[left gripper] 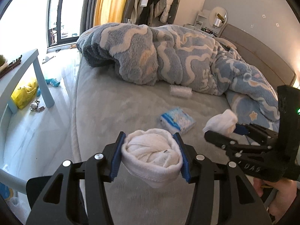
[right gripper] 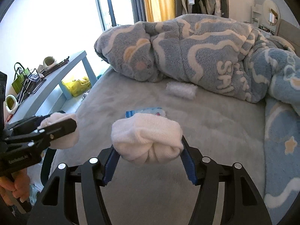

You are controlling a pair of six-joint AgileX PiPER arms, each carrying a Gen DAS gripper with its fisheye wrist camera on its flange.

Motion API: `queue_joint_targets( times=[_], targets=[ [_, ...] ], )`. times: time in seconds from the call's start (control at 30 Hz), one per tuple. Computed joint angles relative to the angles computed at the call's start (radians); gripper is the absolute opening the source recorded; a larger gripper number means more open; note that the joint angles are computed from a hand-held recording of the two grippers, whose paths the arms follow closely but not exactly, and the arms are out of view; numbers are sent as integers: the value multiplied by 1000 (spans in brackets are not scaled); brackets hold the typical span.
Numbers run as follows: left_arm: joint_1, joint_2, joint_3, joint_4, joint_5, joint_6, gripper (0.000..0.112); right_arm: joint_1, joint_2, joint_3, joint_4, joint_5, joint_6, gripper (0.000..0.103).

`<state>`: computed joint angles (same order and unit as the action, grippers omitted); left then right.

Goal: Collect trash
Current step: 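Carry the socks in both tools from the bed over to the black bin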

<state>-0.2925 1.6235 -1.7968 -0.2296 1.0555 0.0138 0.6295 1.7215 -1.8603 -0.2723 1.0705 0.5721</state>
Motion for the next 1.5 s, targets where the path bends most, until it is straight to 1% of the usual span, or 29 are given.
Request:
queue_joint_targets(
  times=[0.17, 0.33, 0.53, 0.7, 0.83, 1.03, 1.17, 1.5],
  targets=[
    [18, -64, 67, -3, -6, 28, 54, 43, -27, 18, -33, 7, 57, 62],
    [55, -99, 107, -36, 6, 52, 54, 95, -35, 6, -74, 30, 102, 62],
    [53, -157, 183, -9, 1, 69, 54, 130, -58, 20, -54, -11, 153, 62],
    [58, -195, 236, -1, -3, 80, 54, 175, -60, 11, -79, 9, 173, 62],
    [74, -215, 255, -25, -1, 89, 54, 198, -79, 35, -95, 4, 206, 62],
    [77, -242, 275, -21, 0, 89, 54, 224, -96, 65, -117, 10, 240, 62],
    [99, -255, 286, -29, 7, 109, 54, 248, -86, 47, -136, 26, 249, 62],
    [223, -264, 292, -92, 38, 191, 54, 269, -22, -34, -135, 44, 242, 62]
  ],
)
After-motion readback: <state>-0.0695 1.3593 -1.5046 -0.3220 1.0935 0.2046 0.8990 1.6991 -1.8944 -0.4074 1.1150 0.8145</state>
